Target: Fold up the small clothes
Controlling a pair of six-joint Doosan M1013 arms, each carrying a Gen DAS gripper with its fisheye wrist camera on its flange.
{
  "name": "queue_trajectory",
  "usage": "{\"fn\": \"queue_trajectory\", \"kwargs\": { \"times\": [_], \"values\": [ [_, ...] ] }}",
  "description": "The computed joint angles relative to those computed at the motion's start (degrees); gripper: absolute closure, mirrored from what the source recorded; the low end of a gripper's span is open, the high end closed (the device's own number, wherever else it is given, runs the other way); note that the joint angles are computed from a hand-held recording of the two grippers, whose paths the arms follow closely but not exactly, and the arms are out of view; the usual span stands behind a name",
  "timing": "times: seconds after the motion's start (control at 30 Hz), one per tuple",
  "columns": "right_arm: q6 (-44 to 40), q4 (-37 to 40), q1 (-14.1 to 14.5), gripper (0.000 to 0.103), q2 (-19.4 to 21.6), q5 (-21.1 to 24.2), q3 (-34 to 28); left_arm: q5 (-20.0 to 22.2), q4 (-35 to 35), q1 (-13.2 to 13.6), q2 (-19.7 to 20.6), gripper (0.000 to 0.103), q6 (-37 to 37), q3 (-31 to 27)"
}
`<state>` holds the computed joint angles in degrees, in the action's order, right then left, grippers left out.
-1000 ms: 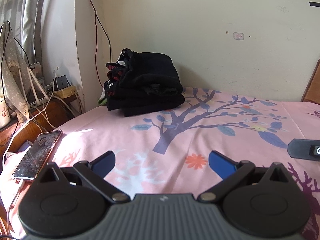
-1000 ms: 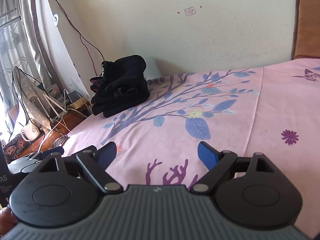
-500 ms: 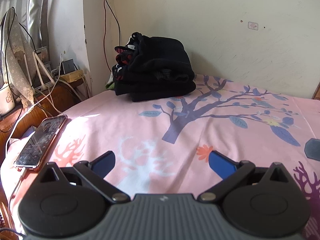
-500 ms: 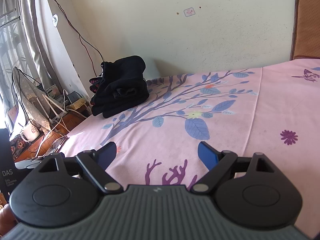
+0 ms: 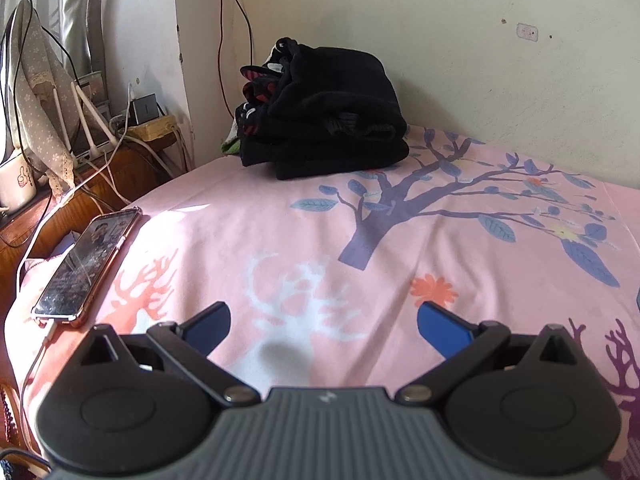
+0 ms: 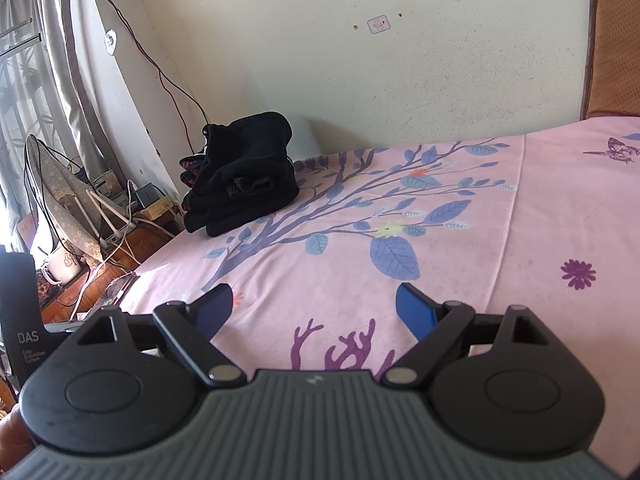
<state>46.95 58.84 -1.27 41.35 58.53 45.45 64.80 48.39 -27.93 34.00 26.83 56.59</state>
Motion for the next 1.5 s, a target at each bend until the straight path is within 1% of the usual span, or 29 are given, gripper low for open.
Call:
{"fn": "queue_trajectory", "kwargs": {
  "times": [0.23, 0.53, 1.03, 1.4, 1.5],
  "values": [
    [0.0, 0.0, 0.0, 0.012, -0.1, -0.1, 0.1, 1.7, -3.3, 0.6, 0.6, 0.000, 1.2, -1.4],
    [0.0, 0.0, 0.0, 0.012, -0.1, -0.2, 0.2, 0.5, -5.8, 1.3, 0.1, 0.000, -0.4, -0.8],
    [0.0, 0.0, 0.0, 0.012, -0.1, -0.2, 0.1, -0.1, -6.8, 1.6, -0.1, 0.000, 0.2, -0.7],
    [0.0, 0.1, 0.0, 0.012, -0.1, -0.2, 0.2, 1.3, -6.7, 1.4, 0.4, 0.000, -0.4, -1.7],
    [0.1, 0.2, 0.0, 0.012, -0.2, -0.4, 0.4, 0.2, -6.4, 1.3, -0.1, 0.000, -1.6, -1.0]
  ]
}}
